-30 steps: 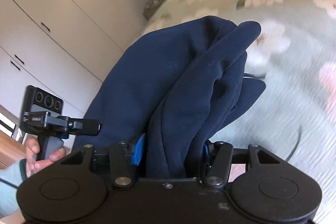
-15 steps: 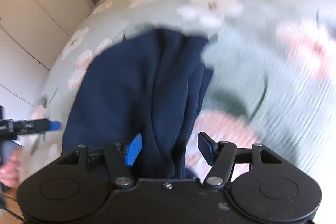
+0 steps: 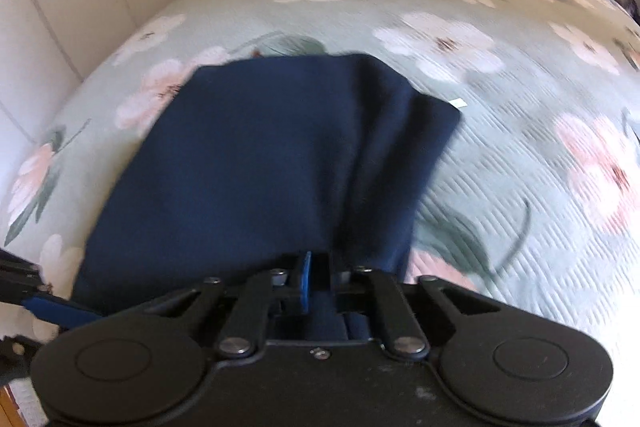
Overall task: Fold large clothes
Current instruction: 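Release the bundle and pull both tools back from it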
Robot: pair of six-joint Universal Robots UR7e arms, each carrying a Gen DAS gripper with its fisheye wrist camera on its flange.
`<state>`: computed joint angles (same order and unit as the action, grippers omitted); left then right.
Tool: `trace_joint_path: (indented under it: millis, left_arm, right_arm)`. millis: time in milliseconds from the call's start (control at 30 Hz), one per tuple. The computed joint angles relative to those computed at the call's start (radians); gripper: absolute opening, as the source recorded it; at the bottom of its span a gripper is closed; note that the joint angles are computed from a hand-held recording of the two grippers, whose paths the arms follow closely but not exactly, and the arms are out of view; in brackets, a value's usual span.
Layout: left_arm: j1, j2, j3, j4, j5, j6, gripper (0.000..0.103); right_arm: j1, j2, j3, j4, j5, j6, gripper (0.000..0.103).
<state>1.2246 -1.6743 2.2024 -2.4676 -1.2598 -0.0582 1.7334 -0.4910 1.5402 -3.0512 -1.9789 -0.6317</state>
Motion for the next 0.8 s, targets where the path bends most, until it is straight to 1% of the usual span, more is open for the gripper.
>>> trace_joint_path:
  millis: [33, 67, 100, 133, 200, 267, 367, 433, 500, 567, 600, 700, 767, 800]
  left_arm:
    - [-0.014, -0.011, 0.010, 0.014, 0.019, -0.019, 0.030]
    - [-0.027, -0.034, 0.017, 0.044, 0.034, -0.044, 0.030]
    - [-0.043, -0.051, 0.020, 0.076, 0.055, -0.068, 0.030]
    - [-0.060, -0.062, 0.022, 0.107, 0.082, -0.084, 0.030]
    - [-0.095, -0.097, 0.025, 0.179, 0.119, -0.126, 0.030]
    - [-0.117, -0.099, 0.022, 0.214, 0.148, -0.159, 0.030]
    - [-0.141, -0.088, 0.013, 0.250, 0.183, -0.173, 0.029]
    - [-0.147, -0.076, -0.006, 0.273, 0.186, -0.182, 0.029]
    - [-0.171, -0.080, -0.023, 0.318, 0.197, -0.211, 0.029]
    - [-0.224, -0.103, -0.034, 0.373, 0.224, -0.247, 0.030]
    - [-0.250, -0.110, -0.042, 0.399, 0.240, -0.266, 0.031]
    - [-0.341, -0.134, -0.078, 0.496, 0.302, -0.338, 0.037]
    - [-0.396, -0.140, -0.109, 0.555, 0.347, -0.382, 0.037]
    - [-0.422, -0.134, -0.133, 0.604, 0.374, -0.414, 0.037]
  right_arm:
    - [0.007, 0.020, -0.029, 0.022, -0.005, 0.022, 0.002]
    - [0.007, 0.012, -0.022, 0.026, -0.012, 0.031, 0.002]
    - [0.013, 0.012, -0.017, 0.011, -0.052, 0.032, 0.005]
    - [0.015, 0.004, -0.008, 0.008, -0.069, 0.031, 0.009]
    - [0.010, -0.027, 0.010, 0.048, -0.066, 0.074, 0.009]
    - [0.012, -0.063, 0.034, 0.083, -0.073, 0.116, 0.009]
    - [0.029, -0.099, 0.058, 0.097, -0.098, 0.139, 0.009]
    - [0.039, -0.124, 0.078, 0.106, -0.100, 0.153, 0.010]
    - [0.058, -0.153, 0.103, 0.112, -0.107, 0.161, 0.010]
    - [0.077, -0.181, 0.121, 0.130, -0.108, 0.171, 0.018]
    - [0.089, -0.192, 0.127, 0.141, -0.114, 0.181, 0.027]
    - [0.125, -0.233, 0.160, 0.147, -0.119, 0.184, 0.030]
    - [0.147, -0.250, 0.167, 0.156, -0.121, 0.198, 0.040]
    - [0.159, -0.257, 0.166, 0.169, -0.128, 0.211, 0.044]
